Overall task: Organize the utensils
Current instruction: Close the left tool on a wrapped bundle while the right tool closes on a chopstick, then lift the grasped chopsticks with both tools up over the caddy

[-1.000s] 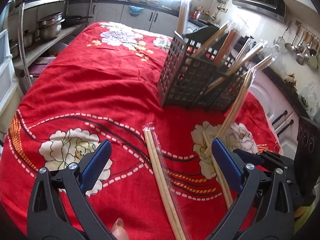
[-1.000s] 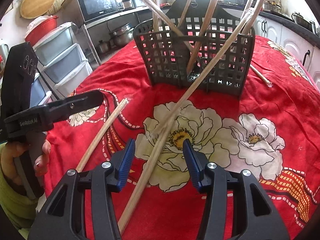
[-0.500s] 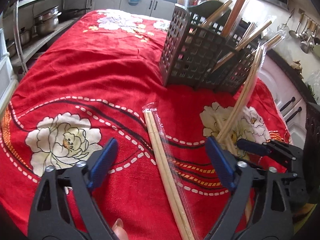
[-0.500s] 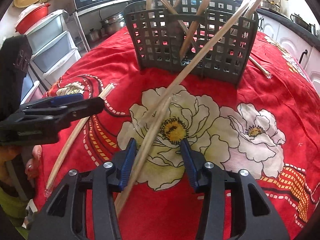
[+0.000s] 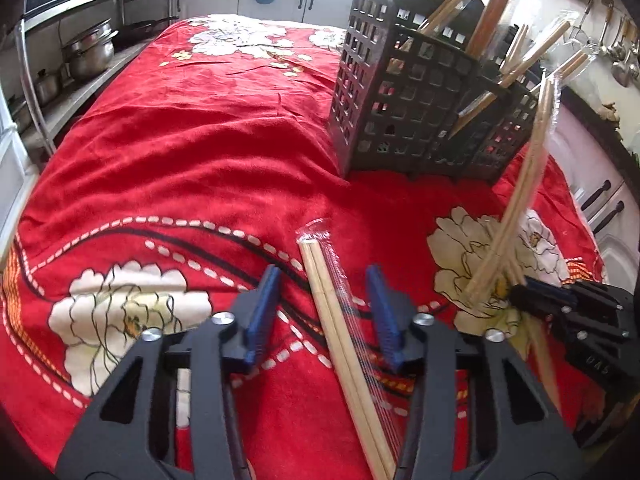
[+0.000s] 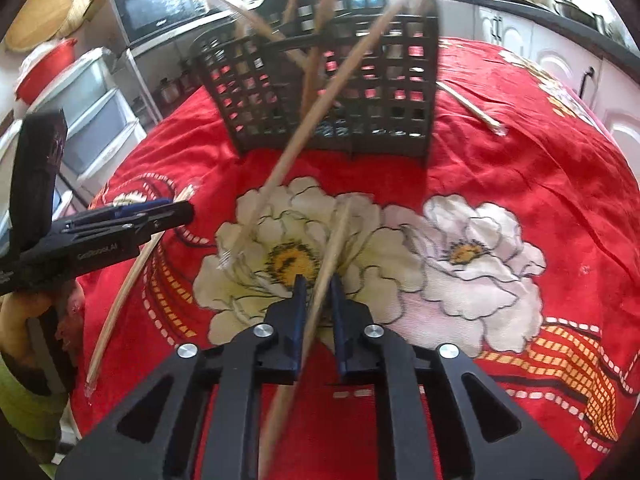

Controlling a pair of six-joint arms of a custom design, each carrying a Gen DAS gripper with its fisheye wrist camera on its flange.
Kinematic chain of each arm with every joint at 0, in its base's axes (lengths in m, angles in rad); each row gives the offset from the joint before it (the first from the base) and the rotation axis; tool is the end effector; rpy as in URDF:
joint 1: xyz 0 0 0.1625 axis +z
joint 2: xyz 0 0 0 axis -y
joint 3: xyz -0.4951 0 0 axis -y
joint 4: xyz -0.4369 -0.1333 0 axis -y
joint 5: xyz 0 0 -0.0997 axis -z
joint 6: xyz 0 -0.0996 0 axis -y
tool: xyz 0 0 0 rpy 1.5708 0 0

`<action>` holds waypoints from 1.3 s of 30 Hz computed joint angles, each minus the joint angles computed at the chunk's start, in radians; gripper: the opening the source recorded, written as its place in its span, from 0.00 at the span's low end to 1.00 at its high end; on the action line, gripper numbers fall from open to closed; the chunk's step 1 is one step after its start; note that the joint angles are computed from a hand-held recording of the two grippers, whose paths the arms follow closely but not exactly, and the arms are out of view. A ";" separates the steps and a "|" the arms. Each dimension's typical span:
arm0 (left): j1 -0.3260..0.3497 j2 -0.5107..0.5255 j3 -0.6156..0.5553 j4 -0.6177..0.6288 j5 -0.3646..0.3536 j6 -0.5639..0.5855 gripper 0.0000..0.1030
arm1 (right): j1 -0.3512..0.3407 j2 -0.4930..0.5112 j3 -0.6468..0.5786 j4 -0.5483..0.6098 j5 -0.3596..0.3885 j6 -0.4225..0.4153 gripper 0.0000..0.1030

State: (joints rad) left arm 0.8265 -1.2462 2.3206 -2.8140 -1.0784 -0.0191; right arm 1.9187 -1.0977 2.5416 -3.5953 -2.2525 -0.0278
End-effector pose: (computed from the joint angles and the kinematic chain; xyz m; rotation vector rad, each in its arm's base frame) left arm -0.1918 -0.4745 0.1778 0.9070 2.5531 -0.4662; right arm 0.2050 -0.3583 0.1599 0.2008 -2.4349 0.8539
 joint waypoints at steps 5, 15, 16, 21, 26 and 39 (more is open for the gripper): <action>0.021 0.004 -0.031 0.037 -0.021 -0.010 0.18 | -0.056 -0.085 0.041 -0.006 0.089 0.058 0.07; 0.039 -0.023 -0.060 0.075 -0.097 -0.044 0.09 | -0.063 -0.197 0.091 -0.097 0.173 0.026 0.06; 0.033 -0.031 -0.058 0.068 -0.103 -0.042 0.09 | -0.055 -0.201 0.089 -0.103 0.177 0.016 0.06; -0.007 -0.074 -0.040 0.019 -0.103 -0.021 0.07 | -0.012 -0.227 0.080 -0.118 0.165 -0.021 0.06; -0.052 -0.111 -0.040 -0.030 -0.107 -0.004 0.07 | 0.039 -0.250 0.058 -0.129 0.148 -0.063 0.06; -0.144 -0.149 -0.094 -0.197 -0.115 0.049 0.07 | 0.150 -0.273 -0.055 -0.170 0.119 -0.215 0.06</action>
State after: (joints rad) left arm 0.6825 -1.3951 2.2270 -3.0113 -1.1936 0.0303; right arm 2.0689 -1.3705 2.4867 -3.7654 -2.1337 -0.2433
